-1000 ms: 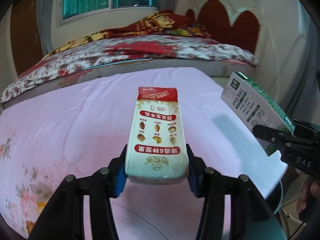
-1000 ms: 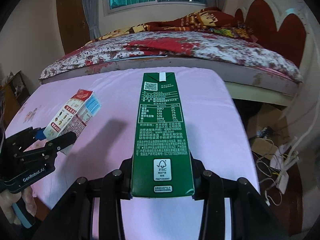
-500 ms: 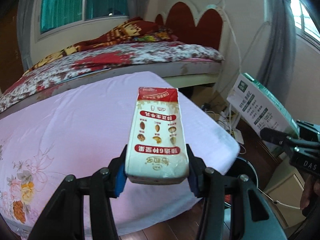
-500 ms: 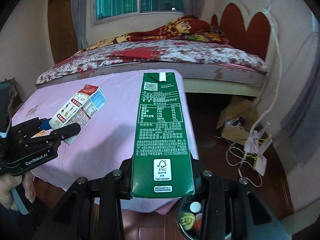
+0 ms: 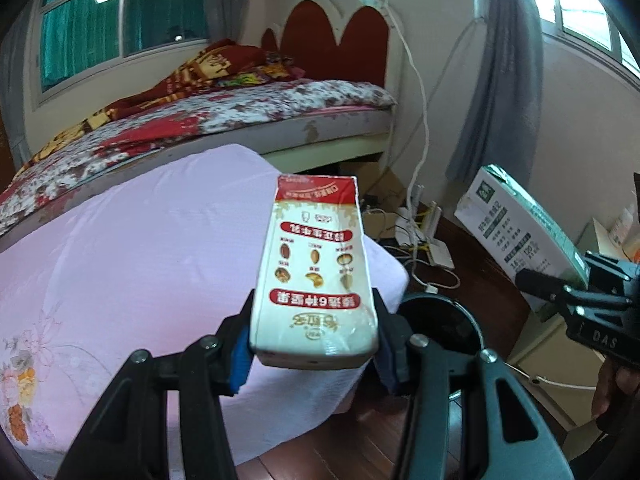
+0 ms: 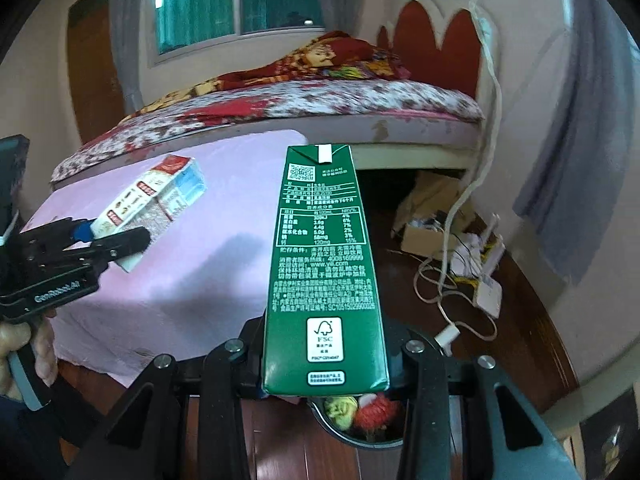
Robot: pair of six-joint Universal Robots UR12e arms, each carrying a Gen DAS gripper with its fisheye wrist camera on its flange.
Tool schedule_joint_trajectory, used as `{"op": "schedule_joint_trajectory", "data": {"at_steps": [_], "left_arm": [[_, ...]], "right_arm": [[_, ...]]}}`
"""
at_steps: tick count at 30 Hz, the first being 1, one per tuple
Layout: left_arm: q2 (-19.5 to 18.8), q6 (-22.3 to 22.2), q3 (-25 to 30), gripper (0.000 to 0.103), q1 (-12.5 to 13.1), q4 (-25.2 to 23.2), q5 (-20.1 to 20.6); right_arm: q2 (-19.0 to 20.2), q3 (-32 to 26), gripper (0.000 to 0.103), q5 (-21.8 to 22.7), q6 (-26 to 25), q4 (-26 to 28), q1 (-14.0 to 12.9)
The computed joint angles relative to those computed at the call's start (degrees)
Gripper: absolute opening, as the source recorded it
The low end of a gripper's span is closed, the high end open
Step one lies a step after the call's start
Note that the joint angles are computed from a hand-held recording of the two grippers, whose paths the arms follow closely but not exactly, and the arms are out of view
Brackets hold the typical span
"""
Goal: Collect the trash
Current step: 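Carry the white-red carton and green carton over the black bin with both tools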
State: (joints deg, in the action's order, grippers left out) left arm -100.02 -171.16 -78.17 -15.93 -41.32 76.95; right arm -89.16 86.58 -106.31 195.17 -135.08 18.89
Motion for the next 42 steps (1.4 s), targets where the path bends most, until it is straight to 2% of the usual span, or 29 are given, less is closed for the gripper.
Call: {"op": "schedule_joint_trajectory", "data": {"at_steps": [9, 17, 24, 30, 42], "left_arm": [[-0.42, 2.89, -0.08, 0.051, -2.69, -2.17, -2.00], [-0.82, 5.46, -0.21, 0.051, -4.98, -5.12, -3.27], [-1.04, 6.65, -0.55, 0.051, -6.02, -7.89, -3.58], [-2.02, 8.27, 0.15, 0.051, -6.38, -11.94, -4.46], [-4.08, 8.33, 1.07, 0.051, -6.06, -17.48, -6.16]], "right_arm": [[-3.25, 3.90, 0.042, -2.83, 2.10, 0.56, -1.01], [-5.97, 7.60, 0.042, -3.38, 3.29, 2.40, -2.67], [-7.17, 9.24, 0.042, -2.84, 4.06, 3.67, -4.12], [-6.74, 9.60, 0.042, 0.19, 3.15, 6.68, -5.17], [-5.23, 10.82, 0.042, 4.45, -0.78, 12.85, -6.47]]}}
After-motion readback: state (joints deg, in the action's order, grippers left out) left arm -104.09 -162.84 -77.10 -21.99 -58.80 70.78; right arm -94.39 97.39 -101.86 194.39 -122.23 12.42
